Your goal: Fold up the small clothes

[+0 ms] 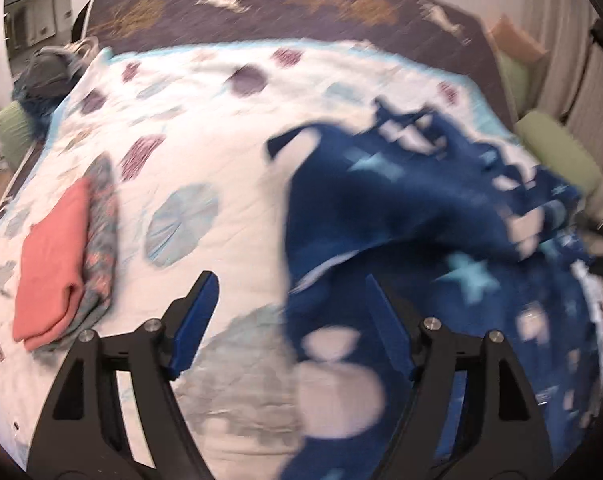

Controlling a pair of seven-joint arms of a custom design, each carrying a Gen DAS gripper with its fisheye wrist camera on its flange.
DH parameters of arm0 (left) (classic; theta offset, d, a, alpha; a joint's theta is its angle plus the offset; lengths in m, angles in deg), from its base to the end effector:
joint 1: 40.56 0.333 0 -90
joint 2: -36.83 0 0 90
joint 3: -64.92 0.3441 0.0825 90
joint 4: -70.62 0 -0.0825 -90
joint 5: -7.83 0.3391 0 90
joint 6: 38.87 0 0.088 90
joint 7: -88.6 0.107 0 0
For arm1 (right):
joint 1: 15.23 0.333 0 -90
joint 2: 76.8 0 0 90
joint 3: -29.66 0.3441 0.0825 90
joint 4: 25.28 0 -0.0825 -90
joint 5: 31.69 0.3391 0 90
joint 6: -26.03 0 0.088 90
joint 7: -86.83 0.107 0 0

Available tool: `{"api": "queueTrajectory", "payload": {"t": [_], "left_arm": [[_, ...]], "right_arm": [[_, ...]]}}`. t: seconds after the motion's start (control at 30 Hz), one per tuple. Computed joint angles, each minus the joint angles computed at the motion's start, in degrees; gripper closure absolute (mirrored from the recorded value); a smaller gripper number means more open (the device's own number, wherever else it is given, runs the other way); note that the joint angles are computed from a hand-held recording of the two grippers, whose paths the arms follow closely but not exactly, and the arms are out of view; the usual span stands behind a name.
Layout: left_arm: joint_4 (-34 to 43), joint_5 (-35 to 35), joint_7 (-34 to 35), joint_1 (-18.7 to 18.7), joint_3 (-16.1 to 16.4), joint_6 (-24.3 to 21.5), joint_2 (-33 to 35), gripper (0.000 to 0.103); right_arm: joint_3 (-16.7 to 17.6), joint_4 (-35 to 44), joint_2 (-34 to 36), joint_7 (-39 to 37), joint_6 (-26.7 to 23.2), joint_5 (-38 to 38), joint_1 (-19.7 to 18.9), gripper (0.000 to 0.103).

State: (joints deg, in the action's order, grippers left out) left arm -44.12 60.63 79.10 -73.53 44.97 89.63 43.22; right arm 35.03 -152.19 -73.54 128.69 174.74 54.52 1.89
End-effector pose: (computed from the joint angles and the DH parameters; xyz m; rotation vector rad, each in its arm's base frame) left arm 0.3608 -0.4281 0.4788 -2.0107 1.5293 -0.6387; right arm 0.4881 0.1802 0.4287 -1.5443 1.5726 0.3457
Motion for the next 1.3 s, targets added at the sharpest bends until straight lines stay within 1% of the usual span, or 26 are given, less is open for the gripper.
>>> {"api": "queueTrajectory", "payload": {"t": [0.07, 0.1, 0.23, 0.33, 0.37, 0.4, 0.43, 0.47, 0.5, 0.57, 0.6, 0.67, 0.77, 0.8, 0.83, 0.87, 0.9, 0.93, 0.97, 1.0, 1.03, 1.07, 1.1, 1.17, 1.23, 1.3], "left_arm": [[-1.44, -1.59, 0.66, 1.0, 0.41, 2.64, 0.15, 0.027], [-1.44, -1.96, 1.01, 1.15, 0.47, 3.0, 0.68, 0.027], [3.42, -4.18, 4.55, 0.37, 0.88, -2.84, 4.86, 0.027], [4.31, -3.93, 2.85, 0.37, 1.89, -2.52, 5.83, 0.031], [4.6, -3.74, 2.08, 0.4, 2.14, -2.27, 6.01, 0.04], [3.93, -3.28, 1.2, 0.63, 2.37, -0.85, 5.77, 0.059], [3.5, -2.6, 0.45, 0.74, 2.5, 0.5, 5.49, 0.073], [4.0, -2.01, 0.07, 0.86, 1.82, -0.53, 5.57, 0.089], [5.4, -0.79, 0.13, -1.01, 2.24, -4.77, 5.91, 0.089], [6.51, 2.45, -0.23, -3.31, 1.61, -10.0, 5.51, 0.089], [6.43, 3.23, -0.51, -3.91, 1.3, -11.3, 5.1, 0.089], [5.98, 3.92, -0.51, -4.62, 0.66, -12.68, 4.56, 0.086], [5.41, 3.5, 1.24, -5.21, -0.1, -13.71, 5.14, 0.075], [4.52, 2.68, 1.57, -4.77, -0.15, -12.02, 4.79, 0.073], [3.23, 1.75, 1.32, -4.24, -0.19, -9.82, 4.07, 0.073], [1.78, 1.04, 0.55, -3.75, -0.23, -7.45, 3.09, 0.073], [-0.64, 0.57, -0.74, -2.96, -0.21, -3.63, 1.2, 0.072], [-2.16, 0.74, -1.83, -2.45, -0.2, -1.27, -0.07, 0.072], [-4.06, 1.3, -3.33, -1.86, -0.15, 1.51, -1.78, 0.069], [-5.94, 2.44, -5.07, -1.18, -0.05, 4.25, -3.64, 0.061], [-7.19, 3.93, -6.87, -0.54, -0.02, 6.01, -5.17, 0.055], [-7.72, 5.45, -8.3, 0.07, -0.1, 6.68, -6.18, 0.041], [-7.69, 7.21, -8.96, 0.94, 0.04, 7.31, -6.76, 0.031], [-6.83, 9.34, -8.34, 2.88, 0.63, 10.02, -6.17, 0.024], [-4.69, 7.78, -5.1, 5.21, 1.94, 13.8, -3.35, 0.022], [-1.37, 2.82, 0.13, 7.34, 3.23, 16.73, 1.25, 0.022]], "right_arm": [[0.56, 2.11, 1.59, 2.05, 2.64, -2.77, 0.85, 0.01], [0.63, 2.97, 2.25, 3.12, 2.59, -4.15, 0.93, 0.01], [1.02, 6.37, 5.42, 11.69, 0.39, -12.58, 1.31, 0.01], [1.54, 9.55, 8.38, 15.62, -2.92, -13.17, 0.62, 0.014], [1.7, 10.31, 9.18, 16.33, -3.47, -12.94, 0.35, 0.027], [1.96, 11.27, 10.09, 16.77, -3.72, -12.53, 0.21, 0.074], [2.18, 12.0, 10.78, 16.12, -4.36, -12.21, -0.13, 0.097], [2.35, 13.01, 11.53, 15.99, -5.82, -12.61, -0.5, 0.094], [2.7, 12.67, 11.07, 14.55, -5.25, -10.31, -0.88, 0.095], [3.34, 10.03, 7.27, 5.7, -2.31, -2.27, -1.44, 0.095], [3.3, 8.13, 4.29, -0.38, -1.0, 2.46, -1.47, 0.095], [2.35, 4.56, -0.9, -9.37, -0.41, 7.64, -1.08, 0.094], [1.52, 0.29, -4.97, -12.89, 1.83, 5.51, 0.6, 0.094], [1.57, -0.71, -5.08, -12.28, 3.15, 2.97, 1.26, 0.093], [1.99, -2.17, -4.52, -9.22, 5.77, -1.98, 2.13, 0.092], [1.91, -2.99, -3.79, -5.63, 6.74, -6.1, 2.54, 0.086], [1.46, -3.73, -2.44, -0.02, 5.69, -11.69, 2.51, 0.08], [0.66, -3.82, -1.27, 3.95, 2.42, -14.8, 1.95, 0.078], [-0.08, -4.0, -0.88, 4.43, -0.7, -13.9, 1.09, 0.078], [-0.62, -4.42, -1.11, 2.5, -2.8, -10.29, 0.2, 0.077], [-0.98, -5.14, -2.12, 1.15, -2.67, -7.41, -0.38, 0.075], [-0.96, -5.44, -2.96, 0.77, -0.99, -6.92, -0.42, 0.065], [-0.88, -5.37, -3.78, -0.46, 1.43, -6.13, -0.34, 0.047], [-0.93, -4.21, -3.99, -1.94, 3.09, -5.76, -0.28, 0.032], [-1.1, -2.06, -2.55, -0.6, 2.99, -8.1, -0.46, 0.032], [-0.74, 0.21, -0.37, 1.13, 3.18, -9.96, -0.26, 0.032]]}}
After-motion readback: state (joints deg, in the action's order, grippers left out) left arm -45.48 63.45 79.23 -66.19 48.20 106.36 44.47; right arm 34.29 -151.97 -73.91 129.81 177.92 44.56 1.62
